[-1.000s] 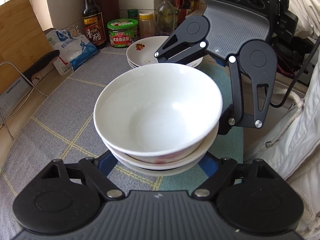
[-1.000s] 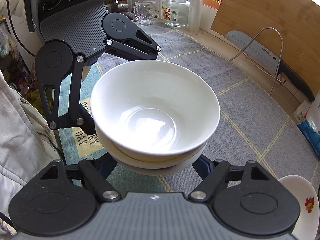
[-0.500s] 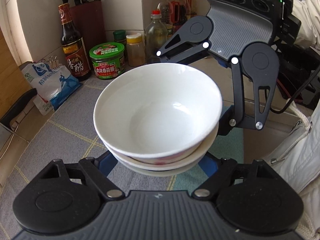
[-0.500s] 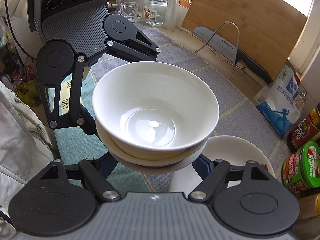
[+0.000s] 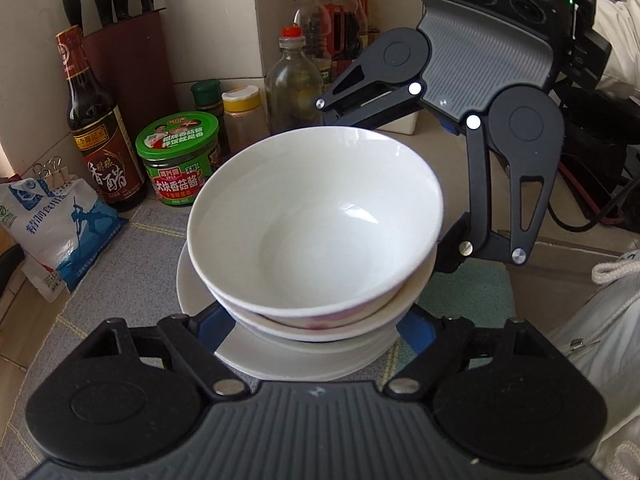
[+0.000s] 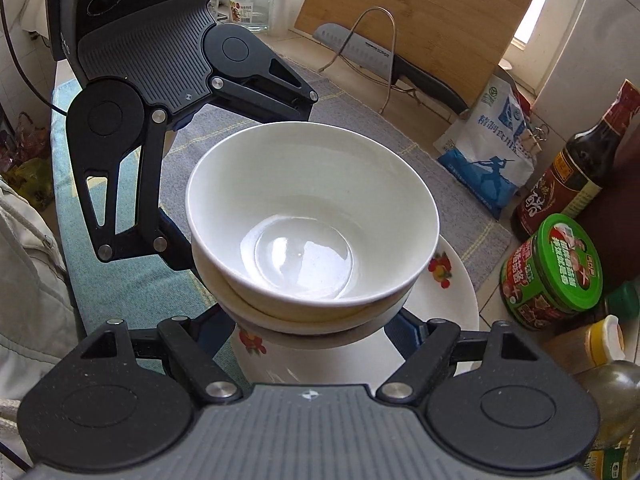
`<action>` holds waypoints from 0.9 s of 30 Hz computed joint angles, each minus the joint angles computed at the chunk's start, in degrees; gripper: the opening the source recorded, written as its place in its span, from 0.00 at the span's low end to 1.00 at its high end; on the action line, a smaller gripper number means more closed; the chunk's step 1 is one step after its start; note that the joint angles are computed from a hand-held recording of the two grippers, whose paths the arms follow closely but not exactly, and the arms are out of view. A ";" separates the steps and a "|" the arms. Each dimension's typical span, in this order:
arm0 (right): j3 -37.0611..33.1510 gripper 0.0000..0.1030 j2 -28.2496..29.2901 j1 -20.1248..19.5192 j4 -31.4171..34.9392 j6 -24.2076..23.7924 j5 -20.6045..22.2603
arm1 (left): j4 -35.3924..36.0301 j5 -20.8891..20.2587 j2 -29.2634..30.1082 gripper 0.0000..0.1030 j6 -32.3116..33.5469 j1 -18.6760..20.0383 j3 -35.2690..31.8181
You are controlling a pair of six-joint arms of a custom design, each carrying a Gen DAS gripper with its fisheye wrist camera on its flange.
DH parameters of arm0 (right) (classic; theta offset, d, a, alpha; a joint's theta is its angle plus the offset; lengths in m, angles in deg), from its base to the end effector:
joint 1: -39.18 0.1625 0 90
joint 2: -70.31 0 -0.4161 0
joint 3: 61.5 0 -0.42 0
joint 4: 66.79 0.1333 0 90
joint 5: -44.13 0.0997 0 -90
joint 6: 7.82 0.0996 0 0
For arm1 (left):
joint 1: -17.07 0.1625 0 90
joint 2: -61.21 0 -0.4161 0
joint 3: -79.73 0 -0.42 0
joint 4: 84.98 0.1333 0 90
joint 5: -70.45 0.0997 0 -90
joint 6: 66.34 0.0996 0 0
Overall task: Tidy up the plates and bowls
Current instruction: 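Carry the bowl stack with both grippers and lower it onto the flower plates, then open both grippers and withdraw them from the bowl stack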
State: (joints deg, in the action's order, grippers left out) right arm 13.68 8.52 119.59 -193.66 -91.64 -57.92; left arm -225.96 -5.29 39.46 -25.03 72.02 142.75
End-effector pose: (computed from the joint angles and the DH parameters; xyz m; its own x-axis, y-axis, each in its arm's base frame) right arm -0.0116 -0.7440 0.3823 -0.2542 -0.8728 0.4167 -0.9285 0.3409 0.1475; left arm -0.3398 -0.7592 -0.0387 -0.2402 0.9252 -0.2937 0.9647 0.2611 0.0336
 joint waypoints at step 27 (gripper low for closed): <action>-2.72 0.96 2.28 -1.81 -2.99 2.65 -0.40 | -3.41 -0.77 3.79 0.91 0.96 1.16 -3.80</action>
State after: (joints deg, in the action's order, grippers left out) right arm 10.95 10.79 117.79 -196.66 -88.99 -58.32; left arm -229.37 -6.07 43.25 -24.07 73.18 138.95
